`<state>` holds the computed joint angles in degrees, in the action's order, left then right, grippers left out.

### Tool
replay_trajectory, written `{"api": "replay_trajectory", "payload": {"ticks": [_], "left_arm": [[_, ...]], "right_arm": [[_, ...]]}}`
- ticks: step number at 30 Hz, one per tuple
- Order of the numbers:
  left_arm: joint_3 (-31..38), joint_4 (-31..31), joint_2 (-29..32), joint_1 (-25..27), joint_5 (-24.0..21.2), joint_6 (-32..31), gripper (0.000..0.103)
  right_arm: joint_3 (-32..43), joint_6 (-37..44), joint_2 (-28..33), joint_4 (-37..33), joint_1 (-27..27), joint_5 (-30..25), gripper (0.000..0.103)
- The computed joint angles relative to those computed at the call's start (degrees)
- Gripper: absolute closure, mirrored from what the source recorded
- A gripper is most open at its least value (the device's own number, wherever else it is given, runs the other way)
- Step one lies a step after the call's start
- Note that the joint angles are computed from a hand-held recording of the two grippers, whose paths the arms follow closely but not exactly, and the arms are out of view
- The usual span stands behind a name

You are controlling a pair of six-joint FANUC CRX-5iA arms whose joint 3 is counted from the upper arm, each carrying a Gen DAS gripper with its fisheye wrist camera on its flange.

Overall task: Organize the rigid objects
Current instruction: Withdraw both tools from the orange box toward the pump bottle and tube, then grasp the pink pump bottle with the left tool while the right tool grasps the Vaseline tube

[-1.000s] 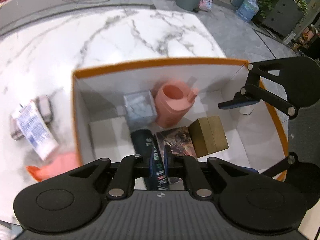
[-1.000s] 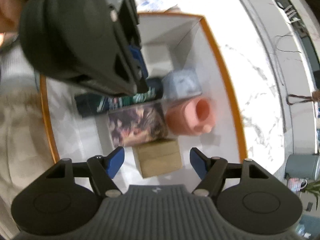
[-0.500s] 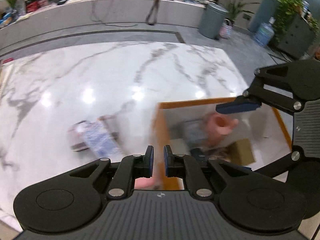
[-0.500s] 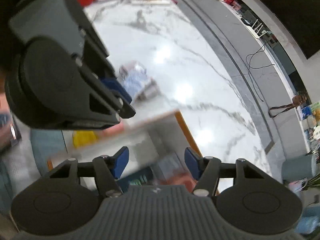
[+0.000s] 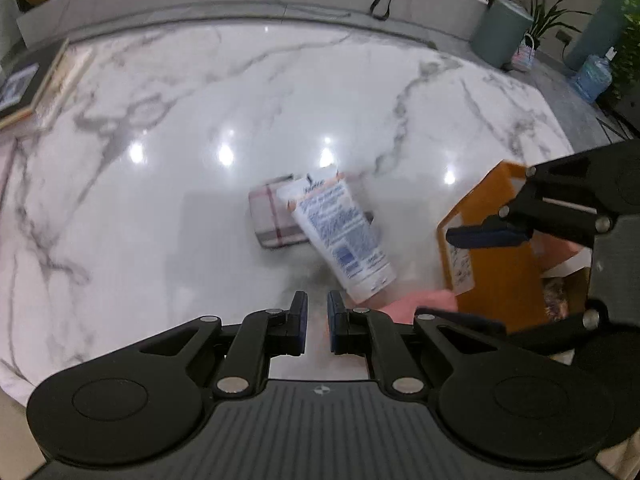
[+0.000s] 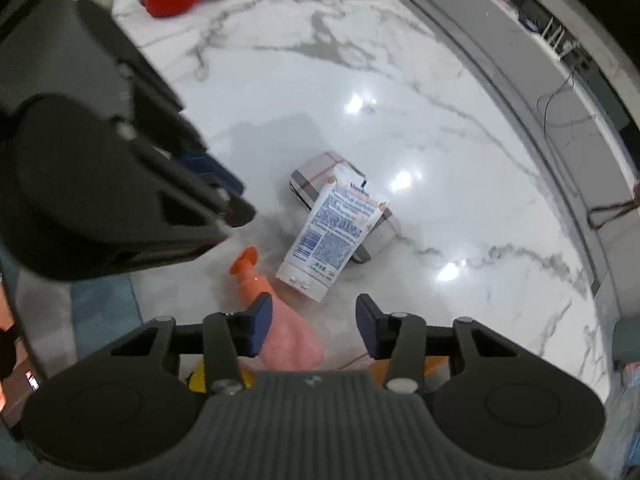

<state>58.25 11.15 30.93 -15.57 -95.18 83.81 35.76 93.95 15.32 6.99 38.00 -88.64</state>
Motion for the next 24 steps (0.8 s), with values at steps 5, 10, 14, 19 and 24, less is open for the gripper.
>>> {"api": "replay_trajectory", "payload": {"ticks": [5, 10, 14, 19, 24], "left_arm": [[-2.7, 0.8, -0.2, 0.8, -1.7, -0.1, 0.093], [-5.2, 0.9, -0.8, 1.1, -1.7, -0.1, 0.093], [-5.6, 1.0, -0.7, 1.3, -1.6, 0.0, 0.093], [-5.4, 1.6, -0.6, 1.5, -1.9, 1.1, 0.090], [-6.0, 1.4, -1.5, 2.4, -0.5, 4.3, 0.089]], "right_arm": [[2.7, 4.4, 2.8, -3.8, -1.0, -4.4, 0.058], [3.3, 7.2, 4.6, -4.2, -0.7, -7.0, 0.058], [3.6, 7.0, 5.6, -4.1, -0.4, -7.4, 0.056], [4.8, 3.9, 7.0, -4.2, -0.2, -8.2, 0.058], [7.9, -3.7, 8.6, -6.5, -0.5, -8.3, 0.060]]}}
